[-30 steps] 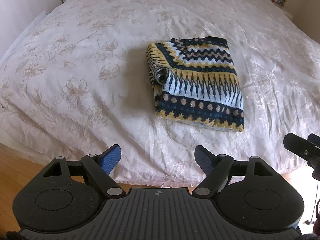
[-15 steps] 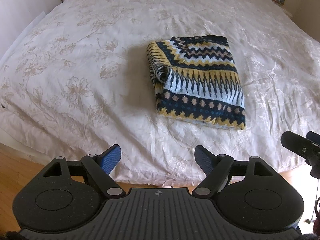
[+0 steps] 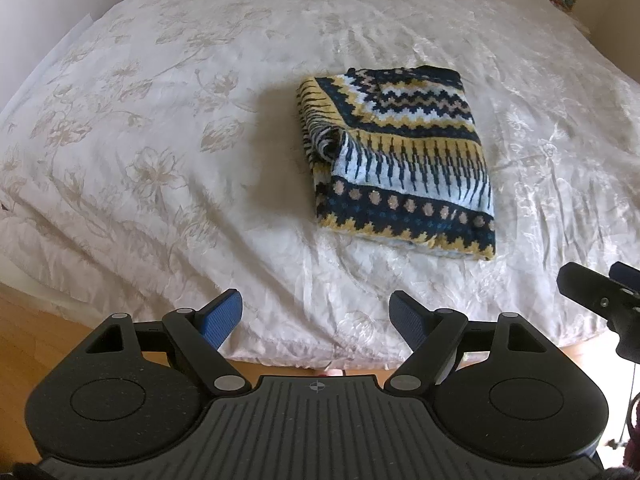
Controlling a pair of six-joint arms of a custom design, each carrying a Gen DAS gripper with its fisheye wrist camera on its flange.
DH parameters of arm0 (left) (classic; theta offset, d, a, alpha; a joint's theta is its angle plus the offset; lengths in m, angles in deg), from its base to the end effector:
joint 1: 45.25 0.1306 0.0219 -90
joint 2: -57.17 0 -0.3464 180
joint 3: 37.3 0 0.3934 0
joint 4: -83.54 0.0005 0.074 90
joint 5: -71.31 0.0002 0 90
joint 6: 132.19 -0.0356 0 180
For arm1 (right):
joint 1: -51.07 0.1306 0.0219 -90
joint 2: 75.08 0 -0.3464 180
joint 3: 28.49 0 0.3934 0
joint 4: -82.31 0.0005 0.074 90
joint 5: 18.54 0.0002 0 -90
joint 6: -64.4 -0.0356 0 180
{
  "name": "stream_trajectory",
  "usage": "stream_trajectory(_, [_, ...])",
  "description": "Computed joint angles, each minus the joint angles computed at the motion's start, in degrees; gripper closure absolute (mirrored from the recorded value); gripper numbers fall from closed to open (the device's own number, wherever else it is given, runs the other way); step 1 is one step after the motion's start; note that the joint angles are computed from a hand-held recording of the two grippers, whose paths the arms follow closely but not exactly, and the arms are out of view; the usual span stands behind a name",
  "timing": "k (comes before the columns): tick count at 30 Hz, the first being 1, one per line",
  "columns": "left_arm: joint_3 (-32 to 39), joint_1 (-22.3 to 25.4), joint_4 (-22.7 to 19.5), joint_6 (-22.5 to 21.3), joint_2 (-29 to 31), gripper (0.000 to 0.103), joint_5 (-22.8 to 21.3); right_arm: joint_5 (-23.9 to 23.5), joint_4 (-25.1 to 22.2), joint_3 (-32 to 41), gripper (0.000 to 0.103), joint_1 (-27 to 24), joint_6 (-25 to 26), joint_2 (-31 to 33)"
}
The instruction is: Fold small clothes
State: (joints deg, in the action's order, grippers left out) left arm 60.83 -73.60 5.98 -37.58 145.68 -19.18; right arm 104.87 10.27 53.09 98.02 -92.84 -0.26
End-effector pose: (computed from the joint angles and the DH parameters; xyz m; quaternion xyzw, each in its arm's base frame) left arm 0.3887 -0.2099 0.4410 0.2011 0.9607 -0.0502 0.1847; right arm 0.2639 0.2530 0.4169 0.2254 0.9101 0.0196 0.3471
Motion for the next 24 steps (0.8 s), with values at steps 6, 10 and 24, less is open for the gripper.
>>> stream_trajectory(6, [0.31,-0.14,-0.20,-0.39,0.46,0.023,-0.02,-0.50,0.13,-0.12,0.001,-0.56,0.07,0.01])
stream_trajectory(10, [0.60,0.00,-0.43,-0.33,0.84,0.023,0.04,-1.16,0.58,-0.22,0.001,-1.03,0.54,0.11])
stream_trajectory(24, [1.85,0.11,-0.85,-0.42,2.55,0.023,0.15,-4.72,2.78,-0.58,0.001,-3.64,3.10,0.89])
